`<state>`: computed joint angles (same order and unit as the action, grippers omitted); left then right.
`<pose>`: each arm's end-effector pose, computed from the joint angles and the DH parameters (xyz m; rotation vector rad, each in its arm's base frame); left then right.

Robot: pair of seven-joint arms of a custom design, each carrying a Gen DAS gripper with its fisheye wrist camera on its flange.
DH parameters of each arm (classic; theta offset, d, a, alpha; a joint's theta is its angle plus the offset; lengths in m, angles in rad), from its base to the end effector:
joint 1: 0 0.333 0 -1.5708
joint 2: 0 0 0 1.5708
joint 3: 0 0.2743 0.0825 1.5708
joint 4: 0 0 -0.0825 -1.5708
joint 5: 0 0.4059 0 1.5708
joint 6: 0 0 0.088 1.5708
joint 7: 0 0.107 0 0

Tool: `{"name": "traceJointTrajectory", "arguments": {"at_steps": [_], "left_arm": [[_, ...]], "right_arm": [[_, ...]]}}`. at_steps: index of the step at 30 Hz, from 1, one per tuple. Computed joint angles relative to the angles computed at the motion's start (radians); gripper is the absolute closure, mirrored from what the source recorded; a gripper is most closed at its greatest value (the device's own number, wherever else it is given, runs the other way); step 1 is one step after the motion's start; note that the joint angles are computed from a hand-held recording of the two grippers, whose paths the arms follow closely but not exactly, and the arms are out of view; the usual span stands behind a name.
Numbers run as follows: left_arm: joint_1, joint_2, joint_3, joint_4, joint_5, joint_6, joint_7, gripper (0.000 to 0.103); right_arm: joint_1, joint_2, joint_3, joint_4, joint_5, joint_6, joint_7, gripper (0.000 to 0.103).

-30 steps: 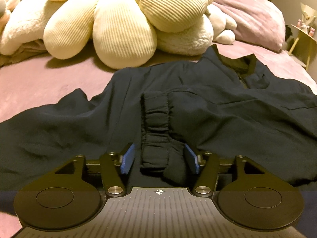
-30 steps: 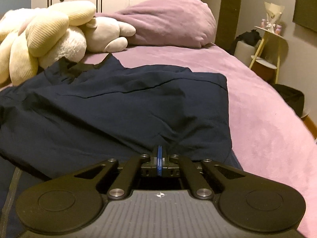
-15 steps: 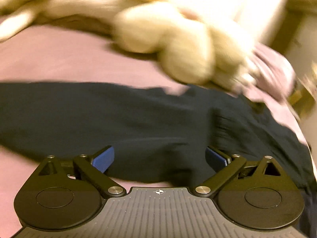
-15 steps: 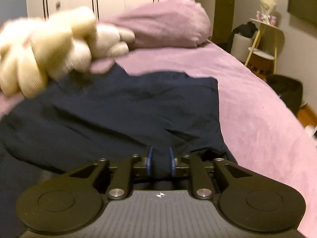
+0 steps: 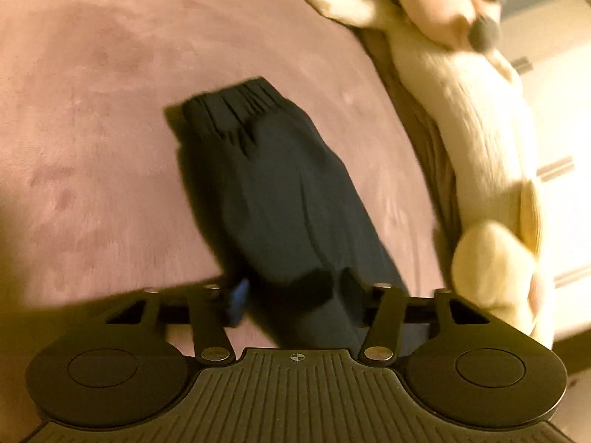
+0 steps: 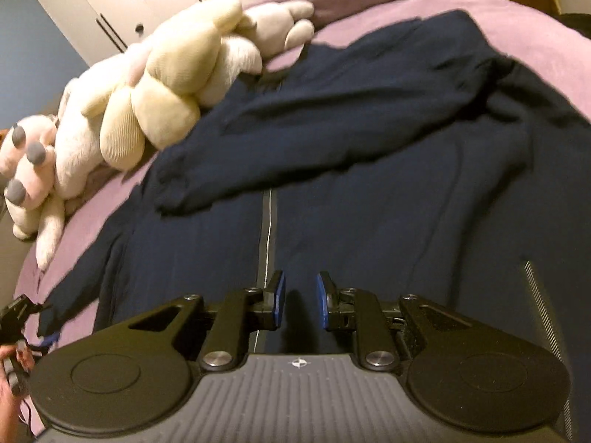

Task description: Fold large clothes

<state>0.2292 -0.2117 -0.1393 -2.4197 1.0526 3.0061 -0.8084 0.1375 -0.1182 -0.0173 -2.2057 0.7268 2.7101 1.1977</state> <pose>0.5185 -0.0171 0.3992 -2.6207 0.1395 -1.1633 0.5714 0.0453 0.4429 -1.6171 1.7514 -0.2014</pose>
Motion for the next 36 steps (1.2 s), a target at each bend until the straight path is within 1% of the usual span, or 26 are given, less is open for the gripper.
{"name": "traceJointTrajectory", "arguments": {"at_steps": [1,3,5,6,8,10,13,16,18,20,21,22,23,24,25,26,27,28,29,30,31,32,33,34,35,36], "left_arm": [[0.003,0.008,0.009,0.002,-0.005,0.012,0.004,0.076],[0.024,0.019,0.016,0.001,0.008,0.055,-0.014,0.086],[0.049,0.018,0.004,0.007,0.058,0.079,-0.057,0.091],[0.039,0.014,0.002,0.017,0.058,0.056,-0.013,0.092],[-0.022,-0.012,0.008,0.045,-0.008,-0.040,0.196,0.093],[-0.061,-0.011,-0.014,0.125,-0.001,-0.119,0.373,0.093],[-0.110,0.018,-0.060,0.247,0.078,-0.136,0.490,0.094],[-0.186,0.156,-0.091,0.456,0.144,-0.100,0.627,0.093],[-0.253,0.293,-0.112,0.616,0.111,-0.097,0.760,0.092],[-0.314,0.408,-0.135,0.736,0.057,-0.140,0.904,0.089],[-0.357,0.485,-0.134,0.811,0.004,-0.158,1.001,0.086],[-0.368,0.531,-0.160,0.851,-0.010,-0.188,1.029,0.077],[-0.393,0.586,-0.169,0.902,-0.047,-0.217,1.080,0.073],[-0.419,0.655,-0.177,0.973,-0.084,-0.260,1.146,0.064],[-0.445,0.720,-0.182,1.042,-0.113,-0.302,1.203,0.047],[-0.458,0.767,-0.194,1.090,-0.136,-0.342,1.250,0.035],[-0.492,0.823,-0.172,1.155,-0.207,-0.377,1.326,0.020],[-0.492,0.857,-0.180,1.185,-0.252,-0.401,1.378,0.017],[-0.500,0.856,-0.187,1.180,-0.256,-0.449,1.360,0.017],[-0.514,0.842,-0.159,1.158,-0.305,-0.443,1.396,0.017],[-0.518,0.803,-0.138,1.101,-0.305,-0.410,1.370,0.017],[-0.494,0.745,-0.148,1.014,-0.257,-0.363,1.300,0.016],[-0.492,0.682,-0.125,0.927,-0.221,-0.291,1.227,0.012],[-0.517,0.622,-0.068,0.851,-0.171,-0.217,1.137,0.007],[-0.564,0.565,0.001,0.788,-0.086,-0.187,1.012,0.007],[-0.602,0.523,0.046,0.747,-0.011,-0.208,0.904,0.007]], "right_arm": [[-0.001,-0.002,0.007,-0.004,-0.027,0.008,0.018,0.084],[-0.002,-0.011,0.014,-0.013,-0.064,0.017,0.052,0.084],[-0.003,-0.013,0.018,-0.017,-0.088,0.021,0.087,0.084],[-0.003,-0.013,0.018,-0.018,-0.094,0.023,0.099,0.084],[0.000,-0.006,0.019,-0.015,-0.101,0.029,0.111,0.084],[0.004,-0.003,0.018,-0.017,-0.101,0.038,0.107,0.084],[0.009,0.010,0.016,-0.007,-0.091,0.048,0.096,0.084],[0.014,0.002,0.012,-0.014,-0.061,0.052,0.077,0.084],[0.017,-0.006,0.009,-0.021,-0.033,0.052,0.064,0.084],[0.019,-0.017,0.005,-0.031,-0.005,0.050,0.046,0.084],[0.019,-0.024,0.003,-0.037,0.003,0.052,0.040,0.084],[0.019,-0.030,0.000,-0.042,0.015,0.053,0.030,0.084],[0.018,-0.033,-0.001,-0.044,0.018,0.051,0.027,0.084],[0.015,-0.036,-0.003,-0.046,0.019,0.050,0.025,0.084],[0.014,-0.037,-0.007,-0.047,0.025,0.047,0.017,0.084],[0.011,-0.038,-0.009,-0.046,0.027,0.044,0.012,0.084],[0.007,-0.036,-0.011,-0.045,0.025,0.042,0.011,0.085],[0.005,-0.034,-0.016,-0.041,0.033,0.036,-0.002,0.085],[0.004,-0.031,-0.019,-0.038,0.041,0.032,-0.014,0.085],[0.000,-0.028,-0.020,-0.033,0.041,0.027,-0.020,0.085],[-0.001,-0.022,-0.022,-0.026,0.047,0.020,-0.033,0.085],[-0.003,-0.017,-0.023,-0.020,0.052,0.013,-0.041,0.085],[-0.005,-0.011,-0.023,-0.012,0.053,0.008,-0.048,0.085],[-0.005,-0.005,-0.023,-0.004,0.063,0.007,-0.062,0.085],[-0.003,0.003,-0.023,0.007,0.080,0.011,-0.081,0.085],[0.000,0.015,-0.023,0.024,0.105,0.014,-0.100,0.085]]}}
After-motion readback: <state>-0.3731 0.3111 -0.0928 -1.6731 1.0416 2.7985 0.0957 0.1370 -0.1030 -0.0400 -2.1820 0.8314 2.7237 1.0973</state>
